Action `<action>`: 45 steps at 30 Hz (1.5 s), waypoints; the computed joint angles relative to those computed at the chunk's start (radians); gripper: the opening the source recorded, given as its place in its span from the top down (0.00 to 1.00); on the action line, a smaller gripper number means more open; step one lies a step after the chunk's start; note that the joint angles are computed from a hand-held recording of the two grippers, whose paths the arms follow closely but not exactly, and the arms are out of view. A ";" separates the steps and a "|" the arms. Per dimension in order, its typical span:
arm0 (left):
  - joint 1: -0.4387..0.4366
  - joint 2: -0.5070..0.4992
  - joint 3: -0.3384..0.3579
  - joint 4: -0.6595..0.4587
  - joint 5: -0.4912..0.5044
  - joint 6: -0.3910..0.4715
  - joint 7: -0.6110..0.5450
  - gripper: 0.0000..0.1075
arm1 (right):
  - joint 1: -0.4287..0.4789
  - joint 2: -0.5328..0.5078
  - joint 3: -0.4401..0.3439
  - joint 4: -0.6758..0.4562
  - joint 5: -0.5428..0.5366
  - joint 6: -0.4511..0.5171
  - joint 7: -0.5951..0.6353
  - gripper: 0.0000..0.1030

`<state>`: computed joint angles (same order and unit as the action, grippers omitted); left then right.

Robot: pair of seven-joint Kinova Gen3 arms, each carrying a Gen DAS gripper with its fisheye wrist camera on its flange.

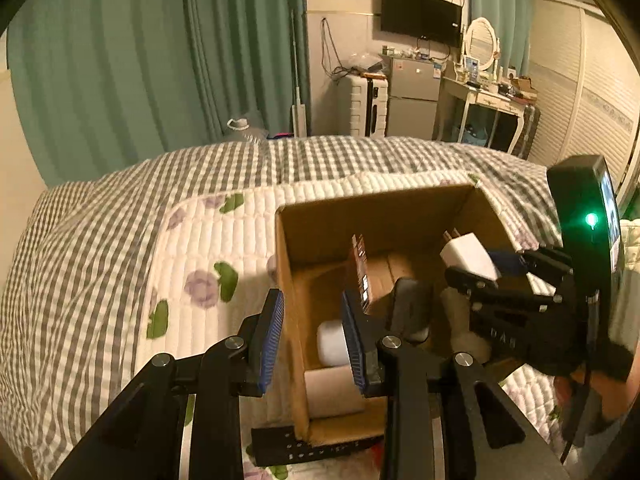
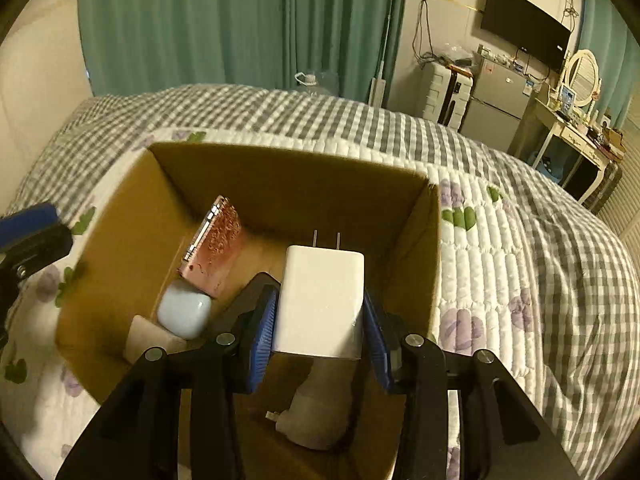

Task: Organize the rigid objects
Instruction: 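Lower the pink card into the box with the left tool while the right tool lowers the charger block in, then grasp the white-and-red spray bottle with the right tool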

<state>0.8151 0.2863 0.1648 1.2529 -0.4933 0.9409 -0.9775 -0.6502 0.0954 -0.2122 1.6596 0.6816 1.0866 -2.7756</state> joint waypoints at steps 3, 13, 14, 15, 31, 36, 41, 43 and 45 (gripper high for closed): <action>-0.017 -0.005 -0.001 0.028 0.017 -0.020 -0.002 0.70 | -0.004 0.011 0.002 0.001 0.009 0.003 -0.009 0.60; -0.024 -0.078 0.018 0.114 0.005 -0.043 0.041 0.64 | -0.048 -0.062 -0.053 0.015 0.064 0.076 -0.107 0.35; -0.023 -0.092 0.023 0.128 -0.003 -0.040 0.055 0.53 | -0.061 -0.074 -0.070 0.016 0.074 0.104 -0.126 0.30; -0.019 -0.111 0.028 0.149 -0.018 -0.041 0.074 0.49 | -0.070 -0.081 -0.085 0.014 0.082 0.128 -0.141 0.28; -0.062 -0.215 0.147 0.361 -0.123 0.036 0.258 0.05 | -0.213 -0.017 -0.163 0.059 0.010 0.129 -0.275 0.06; -0.090 -0.221 0.143 0.396 -0.095 0.018 0.254 0.05 | -0.226 0.054 -0.108 0.073 -0.039 0.041 -0.221 0.05; -0.115 -0.203 0.133 0.390 -0.056 0.013 0.224 0.05 | -0.220 0.091 -0.059 0.083 -0.075 -0.027 -0.208 0.05; -0.120 -0.198 0.129 0.391 -0.045 0.005 0.212 0.05 | -0.212 0.090 -0.042 0.094 -0.084 -0.062 -0.218 0.05; -0.116 -0.185 0.127 0.380 -0.047 0.020 0.205 0.05 | -0.206 0.089 -0.033 0.099 -0.088 -0.086 -0.220 0.06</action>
<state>0.6989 0.1013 0.2914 1.6324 -0.5402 0.9605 -0.7723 -0.8565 0.1841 -0.2449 1.7588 0.5933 1.0009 -2.9956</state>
